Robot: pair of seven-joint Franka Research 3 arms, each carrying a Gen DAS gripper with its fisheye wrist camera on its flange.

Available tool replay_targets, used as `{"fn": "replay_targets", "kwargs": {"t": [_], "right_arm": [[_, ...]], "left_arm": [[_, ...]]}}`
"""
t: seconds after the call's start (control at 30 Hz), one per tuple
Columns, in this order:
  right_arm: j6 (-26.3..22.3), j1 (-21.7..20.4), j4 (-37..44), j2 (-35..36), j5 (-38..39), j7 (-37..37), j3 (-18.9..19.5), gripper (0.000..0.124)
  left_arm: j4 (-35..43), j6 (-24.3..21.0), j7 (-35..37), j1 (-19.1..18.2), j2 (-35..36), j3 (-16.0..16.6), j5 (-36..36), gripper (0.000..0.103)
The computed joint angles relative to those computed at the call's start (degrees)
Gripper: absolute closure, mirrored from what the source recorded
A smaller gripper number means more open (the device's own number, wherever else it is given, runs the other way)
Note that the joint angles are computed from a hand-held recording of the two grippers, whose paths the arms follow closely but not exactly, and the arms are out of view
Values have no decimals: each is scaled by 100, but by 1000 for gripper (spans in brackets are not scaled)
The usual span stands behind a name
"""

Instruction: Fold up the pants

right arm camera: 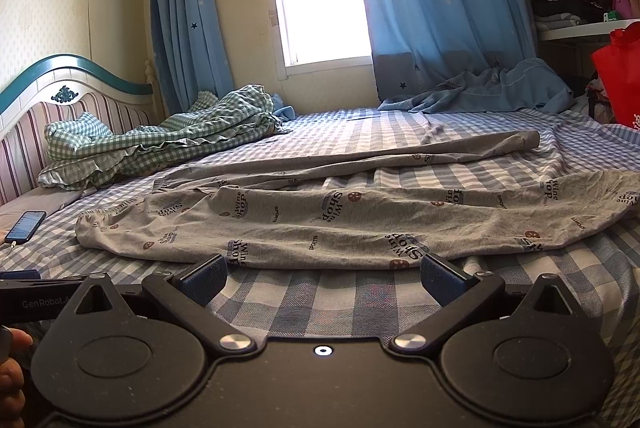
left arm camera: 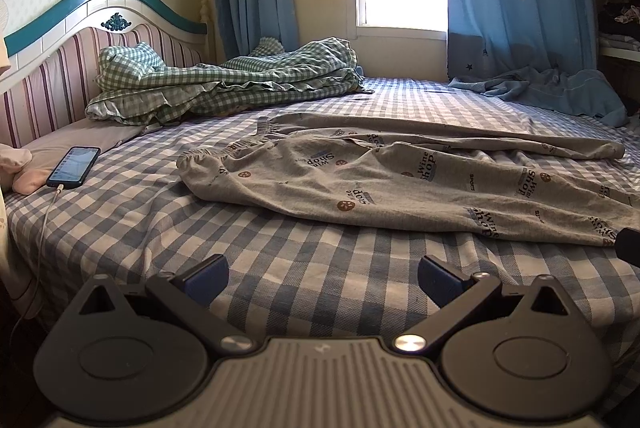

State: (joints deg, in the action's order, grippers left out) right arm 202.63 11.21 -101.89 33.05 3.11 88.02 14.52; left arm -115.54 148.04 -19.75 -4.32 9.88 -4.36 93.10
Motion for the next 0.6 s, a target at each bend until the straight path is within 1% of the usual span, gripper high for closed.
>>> {"fn": "replay_targets", "kwargs": {"t": [0.47, 0.6], "right_arm": [[-42, -8, 17, 9, -22, 1, 10, 21], [-92, 1, 50, 24, -16, -22, 4, 21]], "left_arm": [[-14, 14, 20, 8, 19, 9, -54, 1], [57, 32, 177, 10, 78, 15, -211, 1]]}}
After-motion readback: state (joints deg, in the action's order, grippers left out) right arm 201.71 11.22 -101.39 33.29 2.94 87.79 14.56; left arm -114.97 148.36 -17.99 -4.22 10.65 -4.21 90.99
